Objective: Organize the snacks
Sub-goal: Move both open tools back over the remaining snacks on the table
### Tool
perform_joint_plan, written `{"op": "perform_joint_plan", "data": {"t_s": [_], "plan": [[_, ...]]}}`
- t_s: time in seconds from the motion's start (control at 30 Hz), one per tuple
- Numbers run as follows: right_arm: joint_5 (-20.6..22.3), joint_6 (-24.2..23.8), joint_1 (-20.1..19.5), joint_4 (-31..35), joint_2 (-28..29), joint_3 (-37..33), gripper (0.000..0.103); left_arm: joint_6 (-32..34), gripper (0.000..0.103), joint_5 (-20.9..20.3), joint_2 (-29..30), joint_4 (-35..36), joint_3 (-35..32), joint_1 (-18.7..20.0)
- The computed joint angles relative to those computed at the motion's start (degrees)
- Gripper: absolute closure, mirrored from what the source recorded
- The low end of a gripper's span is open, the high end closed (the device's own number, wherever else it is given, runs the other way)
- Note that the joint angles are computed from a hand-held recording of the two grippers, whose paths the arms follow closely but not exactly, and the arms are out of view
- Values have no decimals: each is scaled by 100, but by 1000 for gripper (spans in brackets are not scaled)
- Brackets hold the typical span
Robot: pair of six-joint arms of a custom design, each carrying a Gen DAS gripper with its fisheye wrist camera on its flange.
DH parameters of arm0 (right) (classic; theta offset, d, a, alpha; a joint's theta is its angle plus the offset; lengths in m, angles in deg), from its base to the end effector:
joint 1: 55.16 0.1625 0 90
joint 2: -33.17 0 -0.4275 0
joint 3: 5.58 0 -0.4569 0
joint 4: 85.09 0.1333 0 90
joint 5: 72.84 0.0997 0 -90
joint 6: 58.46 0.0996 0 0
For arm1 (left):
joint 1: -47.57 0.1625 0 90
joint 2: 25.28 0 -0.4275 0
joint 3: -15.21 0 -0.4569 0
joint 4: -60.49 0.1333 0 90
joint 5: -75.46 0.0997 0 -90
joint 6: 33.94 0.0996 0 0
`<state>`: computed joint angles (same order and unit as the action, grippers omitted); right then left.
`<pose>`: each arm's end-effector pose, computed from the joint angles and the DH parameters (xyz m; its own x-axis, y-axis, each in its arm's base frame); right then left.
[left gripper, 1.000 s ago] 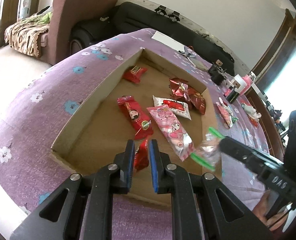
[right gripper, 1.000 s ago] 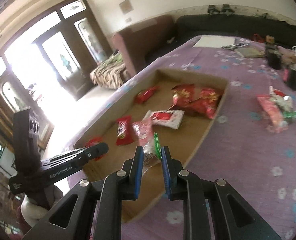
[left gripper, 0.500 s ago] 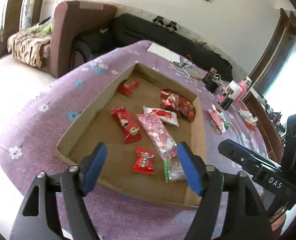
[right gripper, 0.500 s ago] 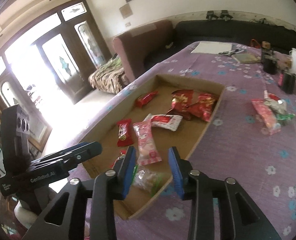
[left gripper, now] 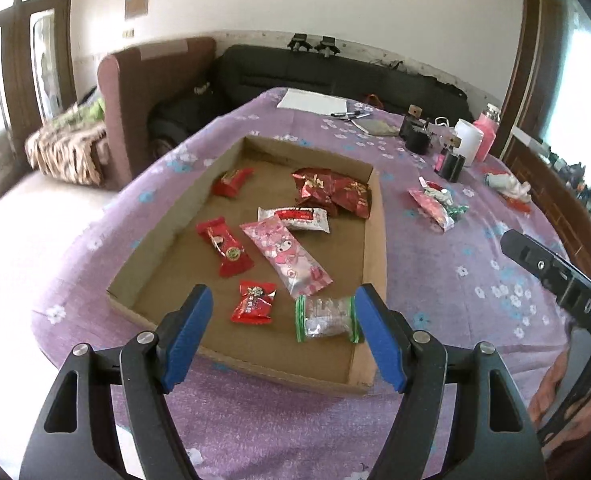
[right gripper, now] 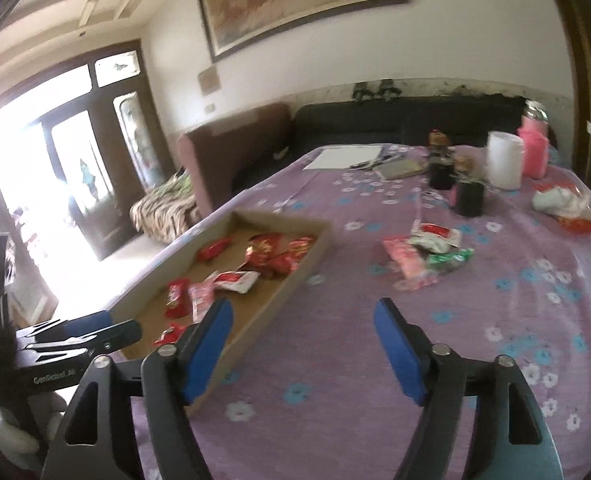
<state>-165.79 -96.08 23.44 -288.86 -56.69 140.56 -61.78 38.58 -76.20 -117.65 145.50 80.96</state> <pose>0.0481 -0.4097 0.2406 -0.8335 -0.1315 0.5367 -0.5082 0.5638 -0.6511 -0.2681 -0.4318 0.0014 -0.7675 0.1297 -0.6278 0.5279 0.6836 -0.5040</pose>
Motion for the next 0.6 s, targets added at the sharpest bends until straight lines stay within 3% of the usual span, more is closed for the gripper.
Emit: {"op": "perform_joint_plan", "data": {"t_s": [0.07, 0.2, 0.6], "plan": [[224, 280, -287, 527, -326, -18, 28, -9, 29, 46, 25, 82, -13, -79], [63, 720, -613, 1418, -661, -200, 27, -6, 29, 312, 139, 318, -75, -232], [-403, 539, -834, 1337, -832, -316, 27, 77, 29, 82, 327, 585, -305, -219]]}}
